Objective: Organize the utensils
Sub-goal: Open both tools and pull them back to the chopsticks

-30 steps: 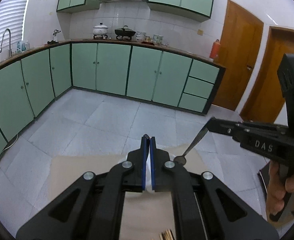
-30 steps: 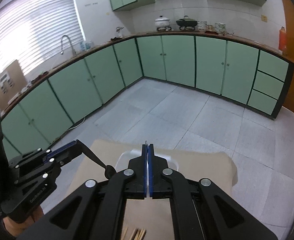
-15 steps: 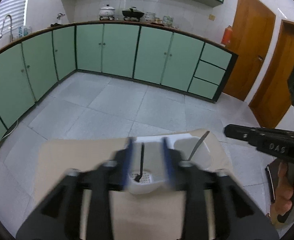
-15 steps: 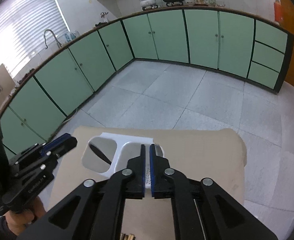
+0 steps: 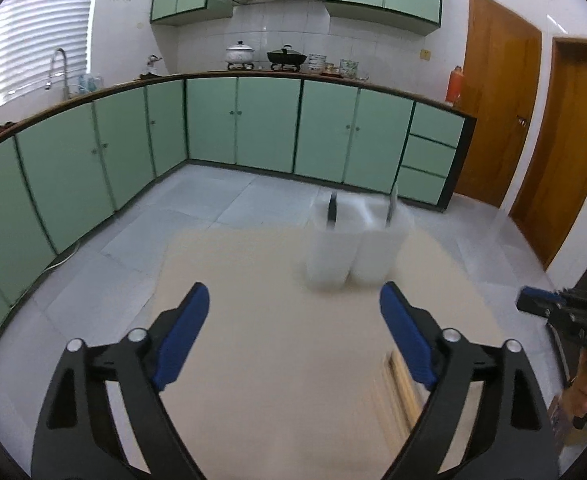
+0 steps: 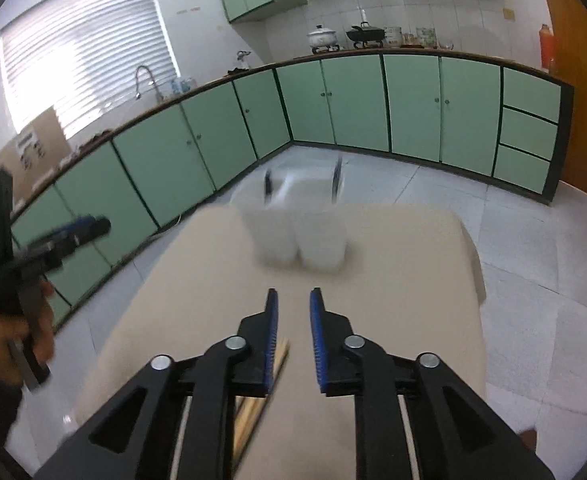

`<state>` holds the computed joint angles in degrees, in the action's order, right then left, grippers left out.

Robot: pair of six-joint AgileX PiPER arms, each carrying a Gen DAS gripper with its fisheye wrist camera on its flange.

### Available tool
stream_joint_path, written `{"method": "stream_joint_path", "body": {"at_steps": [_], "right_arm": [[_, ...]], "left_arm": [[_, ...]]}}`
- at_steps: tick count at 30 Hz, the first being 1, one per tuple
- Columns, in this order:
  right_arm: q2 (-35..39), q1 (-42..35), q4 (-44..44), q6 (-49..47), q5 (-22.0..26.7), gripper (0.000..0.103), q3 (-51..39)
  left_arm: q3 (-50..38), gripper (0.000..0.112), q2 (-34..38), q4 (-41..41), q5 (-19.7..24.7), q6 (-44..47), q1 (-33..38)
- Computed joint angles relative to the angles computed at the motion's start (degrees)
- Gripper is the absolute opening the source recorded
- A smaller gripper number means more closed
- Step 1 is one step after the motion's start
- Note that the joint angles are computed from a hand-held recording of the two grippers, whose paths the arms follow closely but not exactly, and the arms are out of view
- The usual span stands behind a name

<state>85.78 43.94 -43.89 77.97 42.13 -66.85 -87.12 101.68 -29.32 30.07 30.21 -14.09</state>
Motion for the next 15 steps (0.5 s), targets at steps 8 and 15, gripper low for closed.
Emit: {"method": "stream_joint_path", "body": {"at_steps": [8,15], "right_arm": [[8.09,25.04,-11.65,33.58,3.86,0.022,11.31],[16.38,28.98,-10.65,29.26,5.13,0.026,4.48]], "left_arm": [[38.62,0.086,-20.72,-26.29,-6.68,27.75,5.82],[47.81,0.086,-26.54,-32.51,-4.32,34.22,8.51]]}}
